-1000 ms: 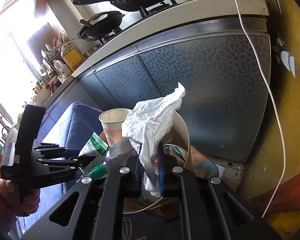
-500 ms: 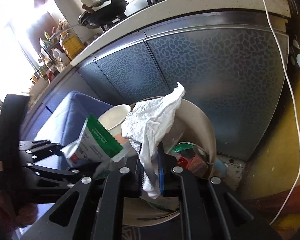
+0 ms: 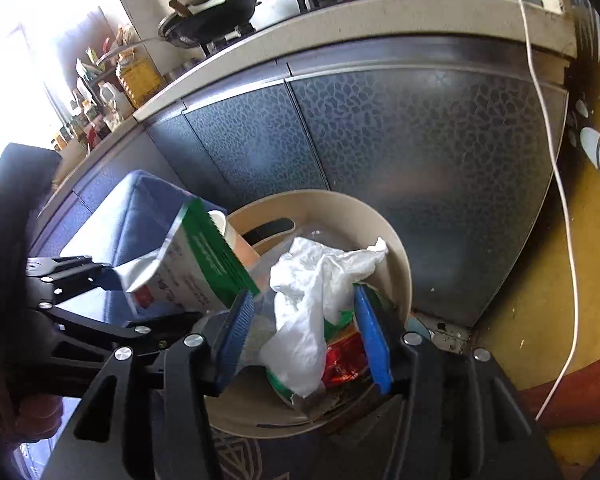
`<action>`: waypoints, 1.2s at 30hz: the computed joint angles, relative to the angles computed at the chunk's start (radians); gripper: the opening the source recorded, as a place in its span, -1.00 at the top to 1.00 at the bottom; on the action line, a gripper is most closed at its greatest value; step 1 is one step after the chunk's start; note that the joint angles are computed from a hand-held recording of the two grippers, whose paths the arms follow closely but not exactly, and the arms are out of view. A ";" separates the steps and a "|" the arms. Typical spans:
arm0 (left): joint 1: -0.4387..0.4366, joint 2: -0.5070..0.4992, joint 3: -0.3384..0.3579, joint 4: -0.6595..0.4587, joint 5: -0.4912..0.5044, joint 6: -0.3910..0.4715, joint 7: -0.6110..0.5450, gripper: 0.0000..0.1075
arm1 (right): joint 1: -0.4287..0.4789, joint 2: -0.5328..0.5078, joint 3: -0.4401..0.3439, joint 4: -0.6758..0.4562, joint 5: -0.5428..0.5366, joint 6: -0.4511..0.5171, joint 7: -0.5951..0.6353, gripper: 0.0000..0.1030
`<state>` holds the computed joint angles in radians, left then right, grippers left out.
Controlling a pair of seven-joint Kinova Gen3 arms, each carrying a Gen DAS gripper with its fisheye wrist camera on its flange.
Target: Collect trash
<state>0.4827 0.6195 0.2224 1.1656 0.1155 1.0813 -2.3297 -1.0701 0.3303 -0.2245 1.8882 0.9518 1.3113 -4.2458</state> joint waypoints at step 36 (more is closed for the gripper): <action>-0.068 -0.055 0.011 0.067 0.076 -0.068 -0.076 -0.48 | 0.259 -0.105 -0.179 0.179 0.325 -0.197 -0.264 0.94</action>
<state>0.4150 0.5646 0.2331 1.2329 0.1918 1.0134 -2.4055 -0.8106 0.2255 -0.4032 2.0668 1.2768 1.1138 -4.5102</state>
